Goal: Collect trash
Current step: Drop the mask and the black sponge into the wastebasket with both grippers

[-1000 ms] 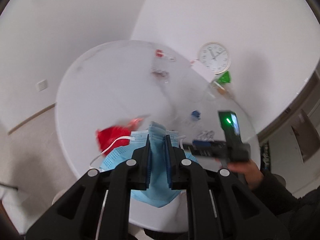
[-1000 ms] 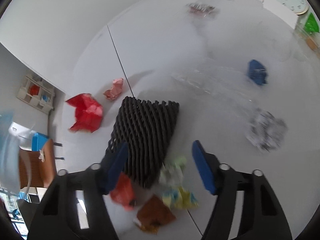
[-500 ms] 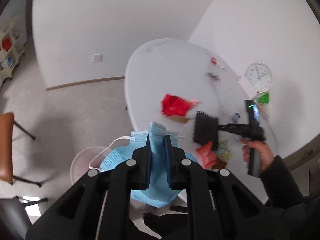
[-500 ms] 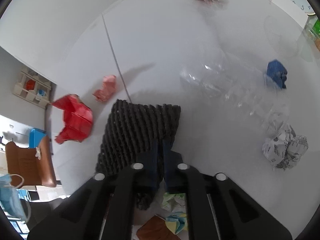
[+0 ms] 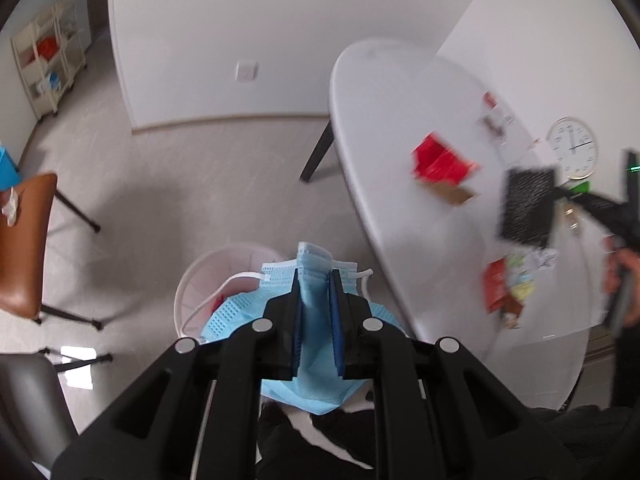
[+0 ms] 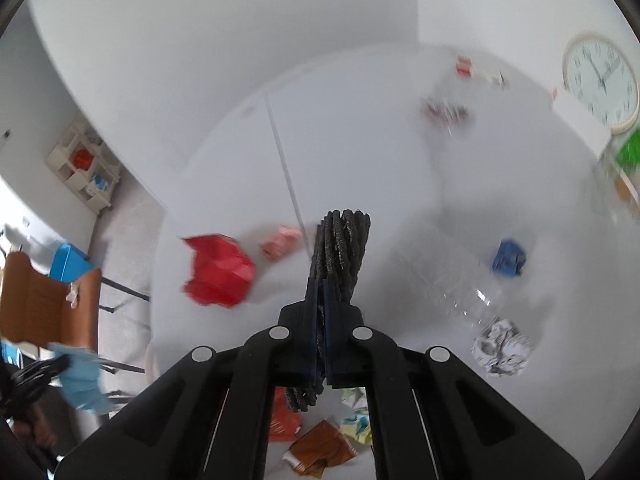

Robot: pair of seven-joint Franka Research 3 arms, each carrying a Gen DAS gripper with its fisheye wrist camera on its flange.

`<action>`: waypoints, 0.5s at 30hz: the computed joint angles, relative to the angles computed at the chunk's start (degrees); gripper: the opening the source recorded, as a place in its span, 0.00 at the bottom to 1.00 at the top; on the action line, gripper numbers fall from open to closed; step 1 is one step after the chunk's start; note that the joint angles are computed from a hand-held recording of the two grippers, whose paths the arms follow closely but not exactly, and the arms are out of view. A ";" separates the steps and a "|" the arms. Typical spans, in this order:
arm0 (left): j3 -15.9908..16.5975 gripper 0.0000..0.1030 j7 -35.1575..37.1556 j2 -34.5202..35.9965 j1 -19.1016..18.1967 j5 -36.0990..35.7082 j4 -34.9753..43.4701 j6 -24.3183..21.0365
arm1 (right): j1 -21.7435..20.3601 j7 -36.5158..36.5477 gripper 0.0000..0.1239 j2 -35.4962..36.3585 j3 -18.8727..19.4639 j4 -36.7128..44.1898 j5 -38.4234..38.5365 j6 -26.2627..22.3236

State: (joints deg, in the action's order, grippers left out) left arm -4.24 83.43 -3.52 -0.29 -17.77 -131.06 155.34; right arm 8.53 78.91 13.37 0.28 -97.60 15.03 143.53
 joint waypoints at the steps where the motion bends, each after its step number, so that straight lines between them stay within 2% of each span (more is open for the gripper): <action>1: 0.24 0.11 0.53 1.53 0.12 -0.61 0.40 -0.49 | 0.11 -0.83 0.03 -0.94 0.37 -0.56 0.35 0.42; 5: -0.45 0.13 0.19 6.41 1.62 -0.05 2.06 -1.76 | 0.89 -3.88 0.03 -4.17 1.56 -1.92 2.32 0.63; 7: -0.97 0.29 -1.01 8.34 2.44 -0.12 2.91 -2.51 | 1.46 -5.73 0.03 -5.53 2.25 -2.43 3.94 0.18; 8: -1.22 0.51 -1.95 8.77 2.79 -0.09 2.98 -2.59 | 1.82 -6.37 0.03 -5.92 2.43 -2.65 4.37 0.10; 9: -1.19 0.65 -4.59 8.86 2.85 1.48 2.54 -1.74 | 2.25 -7.35 0.03 -6.40 2.74 -2.87 4.79 -0.14; 11: -1.69 0.69 -4.92 8.09 3.50 0.93 1.29 -0.08 | 3.15 -8.89 0.03 -7.00 3.22 -3.30 5.61 -0.58; 13: -1.79 0.74 -5.49 7.39 3.88 0.80 0.97 -0.67 | 4.01 -10.33 0.03 -7.11 3.72 -3.36 6.75 -1.58; 15: -0.98 0.78 -11.66 5.71 3.68 6.38 0.03 -1.08 | 4.91 -11.95 0.03 -7.04 4.29 -3.35 7.95 -2.55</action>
State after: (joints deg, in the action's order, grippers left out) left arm -5.22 71.77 2.19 3.39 -11.39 -131.03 154.26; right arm 13.44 66.96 6.33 4.56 -100.95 22.98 140.97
